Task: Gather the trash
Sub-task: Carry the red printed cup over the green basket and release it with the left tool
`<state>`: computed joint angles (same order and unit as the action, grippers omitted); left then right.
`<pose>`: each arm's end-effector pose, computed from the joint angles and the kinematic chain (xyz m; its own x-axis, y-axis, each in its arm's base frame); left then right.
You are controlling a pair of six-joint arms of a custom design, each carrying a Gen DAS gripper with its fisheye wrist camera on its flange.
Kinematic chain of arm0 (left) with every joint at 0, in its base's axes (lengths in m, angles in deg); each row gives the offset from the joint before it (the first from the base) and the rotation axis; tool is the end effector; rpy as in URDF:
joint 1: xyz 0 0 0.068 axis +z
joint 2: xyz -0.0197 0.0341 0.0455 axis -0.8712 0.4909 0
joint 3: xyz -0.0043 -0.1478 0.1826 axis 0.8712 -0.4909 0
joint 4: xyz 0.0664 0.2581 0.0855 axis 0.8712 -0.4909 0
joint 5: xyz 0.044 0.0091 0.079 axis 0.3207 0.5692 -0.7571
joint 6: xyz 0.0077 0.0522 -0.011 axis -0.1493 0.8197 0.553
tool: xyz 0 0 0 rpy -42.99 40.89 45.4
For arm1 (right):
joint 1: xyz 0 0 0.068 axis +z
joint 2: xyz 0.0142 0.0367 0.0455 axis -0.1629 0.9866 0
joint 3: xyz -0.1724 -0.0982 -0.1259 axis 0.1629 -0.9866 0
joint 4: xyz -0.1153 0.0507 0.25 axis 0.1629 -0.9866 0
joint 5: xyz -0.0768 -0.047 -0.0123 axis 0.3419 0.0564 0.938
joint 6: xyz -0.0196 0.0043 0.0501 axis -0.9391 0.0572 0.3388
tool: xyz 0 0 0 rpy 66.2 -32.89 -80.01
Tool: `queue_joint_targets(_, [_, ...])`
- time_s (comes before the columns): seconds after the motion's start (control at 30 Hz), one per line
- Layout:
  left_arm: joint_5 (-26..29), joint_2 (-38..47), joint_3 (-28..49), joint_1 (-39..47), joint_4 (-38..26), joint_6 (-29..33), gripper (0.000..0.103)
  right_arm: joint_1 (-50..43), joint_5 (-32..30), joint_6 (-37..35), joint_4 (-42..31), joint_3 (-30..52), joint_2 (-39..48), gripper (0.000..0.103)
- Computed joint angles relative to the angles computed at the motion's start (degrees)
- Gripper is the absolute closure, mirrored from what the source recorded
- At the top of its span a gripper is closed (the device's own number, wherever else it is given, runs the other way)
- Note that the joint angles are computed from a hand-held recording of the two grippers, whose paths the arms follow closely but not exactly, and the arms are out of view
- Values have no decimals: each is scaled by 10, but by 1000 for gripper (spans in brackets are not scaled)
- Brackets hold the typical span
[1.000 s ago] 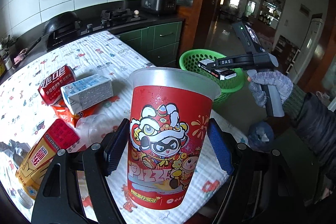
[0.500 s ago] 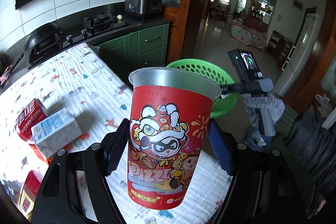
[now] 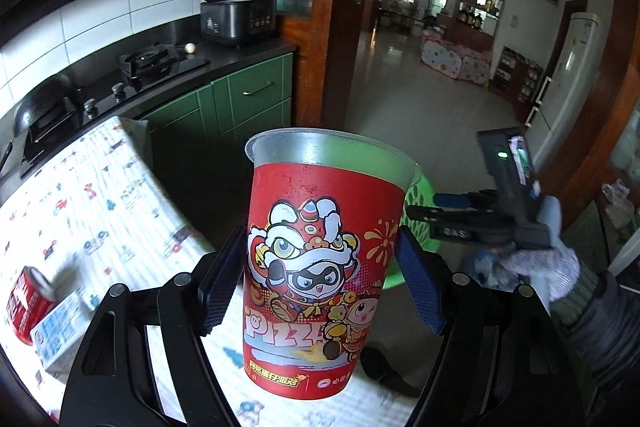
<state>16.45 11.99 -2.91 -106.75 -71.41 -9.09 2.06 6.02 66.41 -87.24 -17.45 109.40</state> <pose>0.1986 -0.1927 0.2585 -0.6727 0.1656 -0.7211 0.3291 0.9399 -0.0912 0.2836 0.0612 0.1763 -0.8228 -0.0386 -0.5671 -0.1551 0.9751 0.1587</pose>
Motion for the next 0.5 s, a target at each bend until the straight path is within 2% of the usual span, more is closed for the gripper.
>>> queue_joint_targets(0.23, [52,153,85,33,53,15,30,-34,-10,-25,-26,-74,-141,42])
queue_joint_targets(0.3, [61,205,120,39,55,16,30,-45,-14,-30,-30,-92,-170,38])
queue_joint_targets(0.5, [80,341,224,43,49,5,30,-82,-27,-46,-38,-133,-227,35])
